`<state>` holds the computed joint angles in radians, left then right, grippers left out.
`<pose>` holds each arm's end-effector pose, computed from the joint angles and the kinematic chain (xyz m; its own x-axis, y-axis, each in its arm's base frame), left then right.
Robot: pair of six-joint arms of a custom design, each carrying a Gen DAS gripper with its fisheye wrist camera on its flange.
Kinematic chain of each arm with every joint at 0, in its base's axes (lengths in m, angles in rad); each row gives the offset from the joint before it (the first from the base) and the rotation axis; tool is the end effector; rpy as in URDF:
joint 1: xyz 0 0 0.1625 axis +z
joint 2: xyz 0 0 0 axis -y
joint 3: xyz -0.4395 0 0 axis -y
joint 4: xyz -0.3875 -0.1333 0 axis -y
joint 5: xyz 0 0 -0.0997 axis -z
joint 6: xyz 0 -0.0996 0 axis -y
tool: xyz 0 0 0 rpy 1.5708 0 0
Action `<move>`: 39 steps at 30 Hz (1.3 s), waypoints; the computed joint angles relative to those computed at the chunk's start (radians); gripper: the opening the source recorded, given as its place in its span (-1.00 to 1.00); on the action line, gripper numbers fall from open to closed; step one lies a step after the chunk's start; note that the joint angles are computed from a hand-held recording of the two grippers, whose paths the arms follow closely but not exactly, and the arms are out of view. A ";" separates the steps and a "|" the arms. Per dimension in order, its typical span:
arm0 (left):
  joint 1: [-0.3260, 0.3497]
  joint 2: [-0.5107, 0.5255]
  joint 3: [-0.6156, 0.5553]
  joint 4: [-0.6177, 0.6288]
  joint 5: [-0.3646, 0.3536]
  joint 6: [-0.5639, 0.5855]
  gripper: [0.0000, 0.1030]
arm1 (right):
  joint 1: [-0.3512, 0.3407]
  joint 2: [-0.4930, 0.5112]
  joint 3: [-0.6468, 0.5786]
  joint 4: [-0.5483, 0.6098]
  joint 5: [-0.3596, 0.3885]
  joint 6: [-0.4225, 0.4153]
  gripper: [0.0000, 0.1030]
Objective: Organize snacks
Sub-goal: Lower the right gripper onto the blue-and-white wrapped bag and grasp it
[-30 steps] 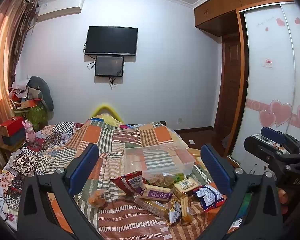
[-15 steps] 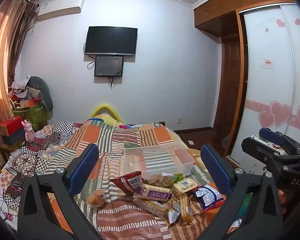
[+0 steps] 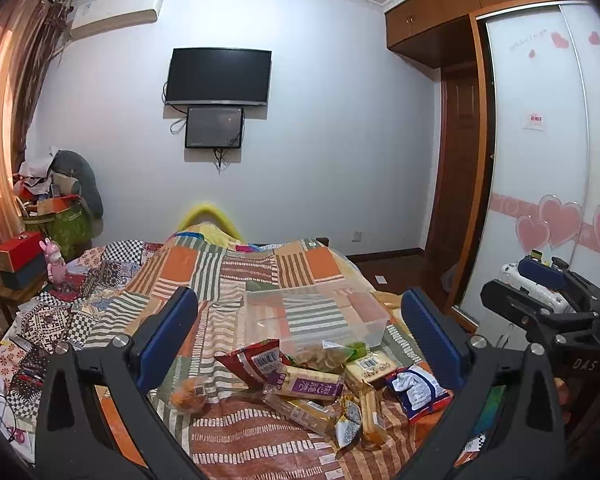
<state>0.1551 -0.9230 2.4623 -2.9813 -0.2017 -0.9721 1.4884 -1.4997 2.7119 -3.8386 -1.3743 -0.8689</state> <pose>-0.3336 -0.2858 0.0931 -0.7568 -0.0041 -0.6537 0.6293 0.2659 -0.7302 0.1274 -0.3129 0.2767 -0.6711 -0.4322 0.6024 -0.7309 0.2494 -0.6353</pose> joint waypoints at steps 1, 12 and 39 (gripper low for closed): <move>0.009 0.015 -0.003 -0.051 -0.011 0.038 1.00 | -0.008 0.001 0.000 0.000 -0.002 -0.004 1.00; 0.159 0.141 -0.077 -0.284 -0.232 0.275 1.00 | -0.146 0.000 -0.044 0.108 -0.071 -0.040 1.00; 0.425 0.313 -0.209 -0.246 -0.533 0.360 -0.07 | -0.224 0.149 -0.176 0.411 -0.226 -0.012 0.84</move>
<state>0.5799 -0.6098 2.2534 -3.2272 -0.7342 -0.6118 1.2641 -1.3510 2.5355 -3.4278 -1.6002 -0.8805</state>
